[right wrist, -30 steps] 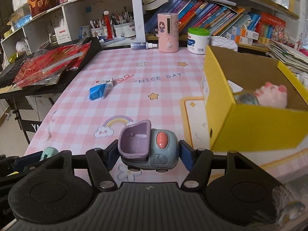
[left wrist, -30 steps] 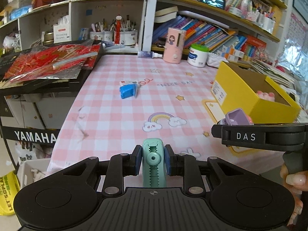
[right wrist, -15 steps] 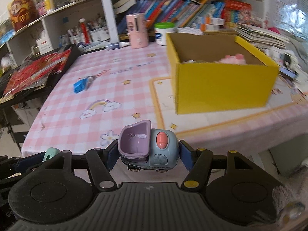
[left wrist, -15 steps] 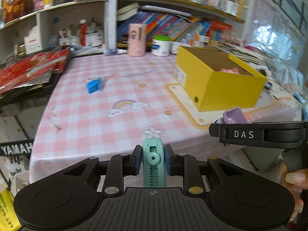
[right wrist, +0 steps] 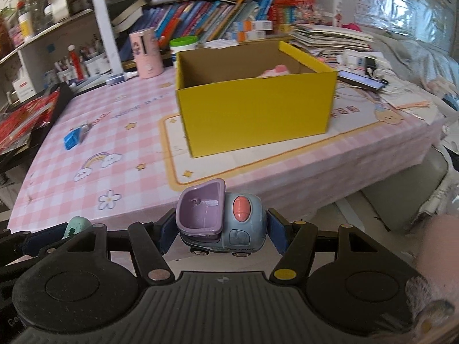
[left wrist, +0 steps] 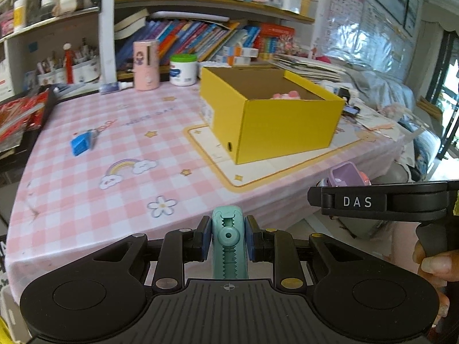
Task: Organize objects
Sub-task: 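Carry the dispenser and toy car with both tools toward the yellow box, then lower the mint-green dispenser and grey toy car into the box with both tools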
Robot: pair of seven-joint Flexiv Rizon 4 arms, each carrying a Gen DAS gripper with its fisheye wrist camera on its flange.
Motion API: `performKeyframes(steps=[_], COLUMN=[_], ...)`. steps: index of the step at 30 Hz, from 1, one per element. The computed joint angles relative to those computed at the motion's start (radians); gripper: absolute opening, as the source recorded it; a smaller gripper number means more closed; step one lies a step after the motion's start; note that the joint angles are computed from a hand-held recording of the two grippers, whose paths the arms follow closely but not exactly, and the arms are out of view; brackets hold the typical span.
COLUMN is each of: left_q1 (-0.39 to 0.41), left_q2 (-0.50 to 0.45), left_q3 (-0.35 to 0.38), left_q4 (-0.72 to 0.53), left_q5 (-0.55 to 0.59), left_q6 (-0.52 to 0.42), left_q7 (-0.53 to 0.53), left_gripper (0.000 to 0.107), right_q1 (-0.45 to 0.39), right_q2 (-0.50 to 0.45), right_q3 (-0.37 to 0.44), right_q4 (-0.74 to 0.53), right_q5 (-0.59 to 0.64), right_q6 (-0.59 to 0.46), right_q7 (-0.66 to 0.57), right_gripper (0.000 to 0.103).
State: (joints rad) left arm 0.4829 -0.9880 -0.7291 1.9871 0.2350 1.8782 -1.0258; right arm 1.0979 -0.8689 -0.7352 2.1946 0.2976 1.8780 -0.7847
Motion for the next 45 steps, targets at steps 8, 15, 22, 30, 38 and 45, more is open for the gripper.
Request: performKeyframes(steps=[8, 15, 22, 30, 38, 45], left_q1=[-0.026, -0.080, -0.149, -0.218, -0.285, -0.364], left_q2=[-0.021, -0.030, -0.036, -0.047, -0.075, -0.101], left_q3=[-0.028, -0.027, -0.009, 0.011, 0.024, 0.053], left_q4=[-0.027, -0.073, -0.130, -0.198, -0.292, -0.407], left_q5=[-0.007, -0.039, -0.078, -0.120, -0.124, -0.125], left_q6=[-0.030, -0.046, -0.069, -0.061, -0.042, -0.026], left_q7=[0.030, 0.050, 0.064, 0.044, 0.021, 0.003], left_gripper=[0.023, 0.023, 0.023, 0.023, 0.023, 0.023], right_q1=[-0.009, -0.068, -0.154, -0.274, -0.408, -0.507], right_q2=[0.006, 0.014, 0.028, 0.046, 0.055, 0.041], right_q3=[-0.020, -0.003, 0.033, 0.095, 0.166, 0.200], right_q4=[0.027, 0.023, -0.005, -0.058, -0.134, -0.215], right_q5=[0.007, -0.004, -0.019, -0.063, -0.109, -0.134], right_q6=[-0.005, 0.009, 0.012, 0.014, 0.014, 0.034], right_q7=[0.003, -0.014, -0.049, -0.120, -0.196, -0.263], right_gripper=[0.062, 0.062, 0.062, 0.062, 0.062, 0.062])
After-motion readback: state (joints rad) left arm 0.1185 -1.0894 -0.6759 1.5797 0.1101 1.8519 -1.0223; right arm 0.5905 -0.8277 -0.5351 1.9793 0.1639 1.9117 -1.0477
